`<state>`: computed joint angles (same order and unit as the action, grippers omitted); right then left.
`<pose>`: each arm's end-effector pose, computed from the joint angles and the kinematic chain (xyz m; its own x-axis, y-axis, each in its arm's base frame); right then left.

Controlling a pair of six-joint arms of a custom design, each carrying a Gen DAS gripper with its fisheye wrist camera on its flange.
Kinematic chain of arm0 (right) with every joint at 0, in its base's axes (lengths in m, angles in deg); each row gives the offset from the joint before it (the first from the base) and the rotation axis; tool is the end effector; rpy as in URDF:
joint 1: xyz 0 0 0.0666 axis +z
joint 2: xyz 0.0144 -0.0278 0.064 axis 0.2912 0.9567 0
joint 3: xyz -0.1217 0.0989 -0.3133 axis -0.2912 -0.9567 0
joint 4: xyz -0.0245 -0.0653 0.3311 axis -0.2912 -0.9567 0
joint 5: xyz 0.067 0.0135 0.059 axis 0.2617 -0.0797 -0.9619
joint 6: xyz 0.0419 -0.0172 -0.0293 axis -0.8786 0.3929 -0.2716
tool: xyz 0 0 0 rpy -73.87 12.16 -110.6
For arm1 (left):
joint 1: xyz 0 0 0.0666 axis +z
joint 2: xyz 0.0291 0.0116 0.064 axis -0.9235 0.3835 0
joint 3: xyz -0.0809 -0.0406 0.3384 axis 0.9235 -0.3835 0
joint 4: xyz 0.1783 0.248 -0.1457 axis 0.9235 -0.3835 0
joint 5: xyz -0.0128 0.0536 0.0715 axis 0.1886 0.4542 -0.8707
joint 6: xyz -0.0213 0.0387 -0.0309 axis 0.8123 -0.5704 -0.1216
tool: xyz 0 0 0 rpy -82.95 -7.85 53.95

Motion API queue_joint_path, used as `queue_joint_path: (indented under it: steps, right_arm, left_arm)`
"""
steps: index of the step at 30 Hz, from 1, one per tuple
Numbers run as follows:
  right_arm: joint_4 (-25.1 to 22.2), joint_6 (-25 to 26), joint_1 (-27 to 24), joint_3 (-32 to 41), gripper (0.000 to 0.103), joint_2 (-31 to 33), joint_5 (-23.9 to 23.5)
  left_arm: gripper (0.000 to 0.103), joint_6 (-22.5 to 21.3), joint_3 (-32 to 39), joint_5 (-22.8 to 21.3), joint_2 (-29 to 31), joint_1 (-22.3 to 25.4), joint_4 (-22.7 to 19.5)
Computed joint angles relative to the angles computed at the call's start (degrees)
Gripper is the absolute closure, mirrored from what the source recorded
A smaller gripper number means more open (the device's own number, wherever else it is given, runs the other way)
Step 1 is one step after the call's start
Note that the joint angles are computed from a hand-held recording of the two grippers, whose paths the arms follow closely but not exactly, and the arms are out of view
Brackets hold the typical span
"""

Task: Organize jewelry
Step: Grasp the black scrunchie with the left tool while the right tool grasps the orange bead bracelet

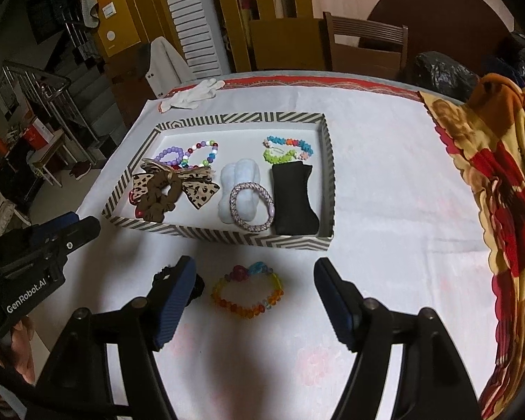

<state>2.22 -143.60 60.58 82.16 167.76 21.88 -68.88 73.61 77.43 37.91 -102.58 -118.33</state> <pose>0.3502 0.3098 0.4001 -0.7150 0.4093 -0.5668 0.3976 0.9049 0.1519 0.4635 -0.3280 0.4071 -0.6581 0.4559 -0.5992 0.5862 0.8097 -0.0279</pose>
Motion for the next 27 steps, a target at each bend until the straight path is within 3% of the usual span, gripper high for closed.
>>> queue_joint_path:
  steps: [15, 22, 27]
  right_arm:
    - [-0.32, -1.23, 0.24, -1.08, 0.029, 0.10, -1.60]
    - [1.39, -0.31, -1.34, -4.37, 0.029, -0.23, -5.82]
    - [3.90, 1.02, -2.13, -7.15, 0.029, 0.66, -8.51]
  left_arm:
    - [0.078, -0.25, -1.45, 0.26, -0.03, -0.12, -0.28]
    - [0.078, 2.22, 0.14, 6.33, 2.43, 2.46, -4.19]
    - [0.077, 1.36, 0.12, 9.60, 4.15, 2.61, -7.15]
